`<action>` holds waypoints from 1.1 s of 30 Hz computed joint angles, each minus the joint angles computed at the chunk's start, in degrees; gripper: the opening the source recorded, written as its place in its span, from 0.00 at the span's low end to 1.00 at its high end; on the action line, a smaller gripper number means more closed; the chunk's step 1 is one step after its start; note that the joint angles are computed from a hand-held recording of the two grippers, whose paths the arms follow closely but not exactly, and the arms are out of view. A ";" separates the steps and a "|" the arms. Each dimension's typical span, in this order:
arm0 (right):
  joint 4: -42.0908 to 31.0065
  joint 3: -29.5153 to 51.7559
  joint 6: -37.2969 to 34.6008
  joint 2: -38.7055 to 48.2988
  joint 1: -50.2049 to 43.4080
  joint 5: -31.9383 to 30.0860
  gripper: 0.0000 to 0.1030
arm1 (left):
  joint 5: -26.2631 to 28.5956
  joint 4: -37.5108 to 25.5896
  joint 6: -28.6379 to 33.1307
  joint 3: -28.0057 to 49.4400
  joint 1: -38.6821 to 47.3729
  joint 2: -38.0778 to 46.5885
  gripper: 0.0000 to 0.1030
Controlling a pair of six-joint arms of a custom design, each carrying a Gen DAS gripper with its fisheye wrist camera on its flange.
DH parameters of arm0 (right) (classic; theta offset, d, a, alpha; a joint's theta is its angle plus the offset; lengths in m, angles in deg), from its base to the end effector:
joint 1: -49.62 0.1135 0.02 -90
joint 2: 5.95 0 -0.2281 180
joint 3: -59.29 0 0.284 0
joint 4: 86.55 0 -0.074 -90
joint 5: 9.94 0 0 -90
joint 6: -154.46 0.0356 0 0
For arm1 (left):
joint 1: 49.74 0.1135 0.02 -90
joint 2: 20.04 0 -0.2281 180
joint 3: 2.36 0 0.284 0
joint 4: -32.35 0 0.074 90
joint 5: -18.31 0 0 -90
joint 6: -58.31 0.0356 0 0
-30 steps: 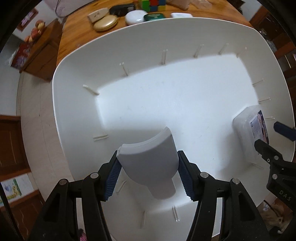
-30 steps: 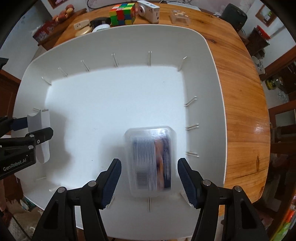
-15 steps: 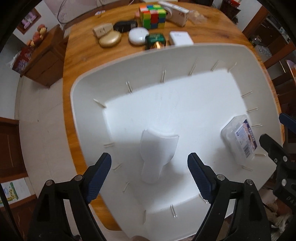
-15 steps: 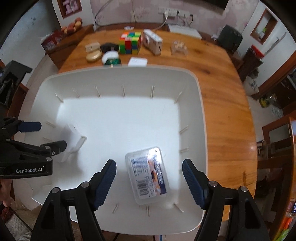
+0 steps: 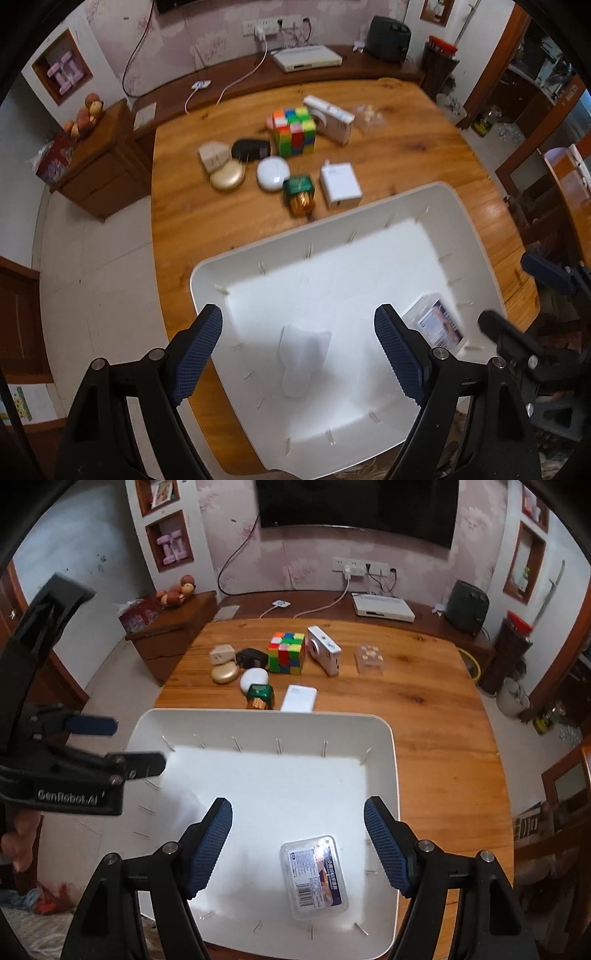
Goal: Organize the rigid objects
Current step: 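Move both tools back toward the objects on the table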
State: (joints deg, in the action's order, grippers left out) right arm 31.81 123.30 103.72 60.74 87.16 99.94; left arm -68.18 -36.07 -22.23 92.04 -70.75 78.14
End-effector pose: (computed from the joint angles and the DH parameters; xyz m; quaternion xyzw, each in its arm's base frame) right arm 0.2135 0.1488 0.2128 0.0528 0.9597 0.0041 0.2761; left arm 0.3440 -0.1344 0.2163 0.2641 0.9515 -0.0457 0.1508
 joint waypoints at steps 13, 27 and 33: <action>-6.71 10.31 -3.66 -1.01 -6.76 0.19 0.73 | 0.48 -8.86 -3.73 19.34 -1.15 7.61 0.84; -5.61 21.65 -10.34 10.70 -20.23 -5.07 0.78 | -2.99 -11.27 -8.48 41.96 -2.54 23.46 0.84; -2.66 24.40 -11.65 20.05 -22.18 -8.74 0.77 | -4.11 -13.55 -10.17 49.50 -2.41 33.84 0.84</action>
State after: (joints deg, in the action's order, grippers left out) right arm 29.16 147.70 92.06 80.79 64.98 91.20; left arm -72.29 -49.61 -32.40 141.54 -73.16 111.98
